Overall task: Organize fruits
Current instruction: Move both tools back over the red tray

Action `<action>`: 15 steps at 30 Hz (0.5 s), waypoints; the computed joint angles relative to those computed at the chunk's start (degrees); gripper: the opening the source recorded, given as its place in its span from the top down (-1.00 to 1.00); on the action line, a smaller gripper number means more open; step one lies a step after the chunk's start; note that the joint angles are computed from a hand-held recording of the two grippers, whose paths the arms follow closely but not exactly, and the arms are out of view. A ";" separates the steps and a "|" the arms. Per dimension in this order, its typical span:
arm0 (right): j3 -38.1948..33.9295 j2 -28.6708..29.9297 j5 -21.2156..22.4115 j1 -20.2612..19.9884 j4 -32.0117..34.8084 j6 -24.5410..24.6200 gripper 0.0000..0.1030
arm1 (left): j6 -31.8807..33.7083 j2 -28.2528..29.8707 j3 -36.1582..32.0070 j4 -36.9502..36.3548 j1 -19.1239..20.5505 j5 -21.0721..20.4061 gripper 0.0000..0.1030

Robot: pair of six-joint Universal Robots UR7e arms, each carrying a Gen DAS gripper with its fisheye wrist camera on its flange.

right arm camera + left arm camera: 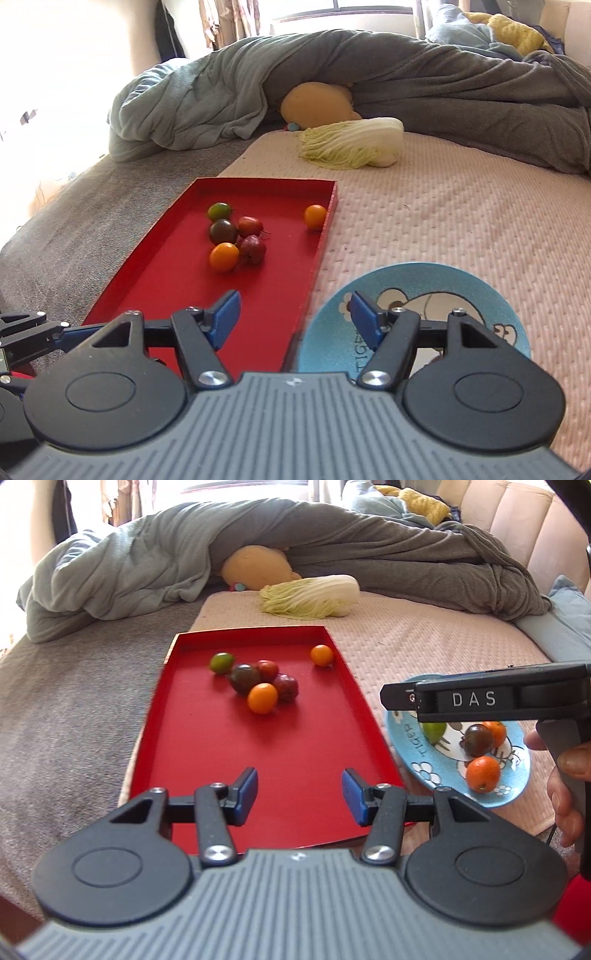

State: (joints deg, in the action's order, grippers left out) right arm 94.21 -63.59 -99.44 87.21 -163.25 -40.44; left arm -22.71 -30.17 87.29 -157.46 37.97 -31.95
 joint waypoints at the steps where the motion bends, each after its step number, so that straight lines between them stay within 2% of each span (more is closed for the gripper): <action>1: -0.07 0.13 0.37 0.25 0.62 -0.22 -0.39 | -0.27 -0.34 0.36 0.00 0.08 0.33 -0.03; 6: 0.12 0.81 0.64 1.24 0.74 -1.54 -0.36 | -0.84 -1.42 1.49 -0.56 0.81 1.64 -0.03; 9: -0.97 1.23 1.17 1.23 2.66 0.52 -0.36 | -0.70 -1.48 1.45 -0.95 1.60 1.42 -0.03; 15: -4.93 3.41 -0.19 2.27 5.88 -0.83 -0.36 | 2.80 -0.13 -0.61 -3.80 3.73 0.42 -0.03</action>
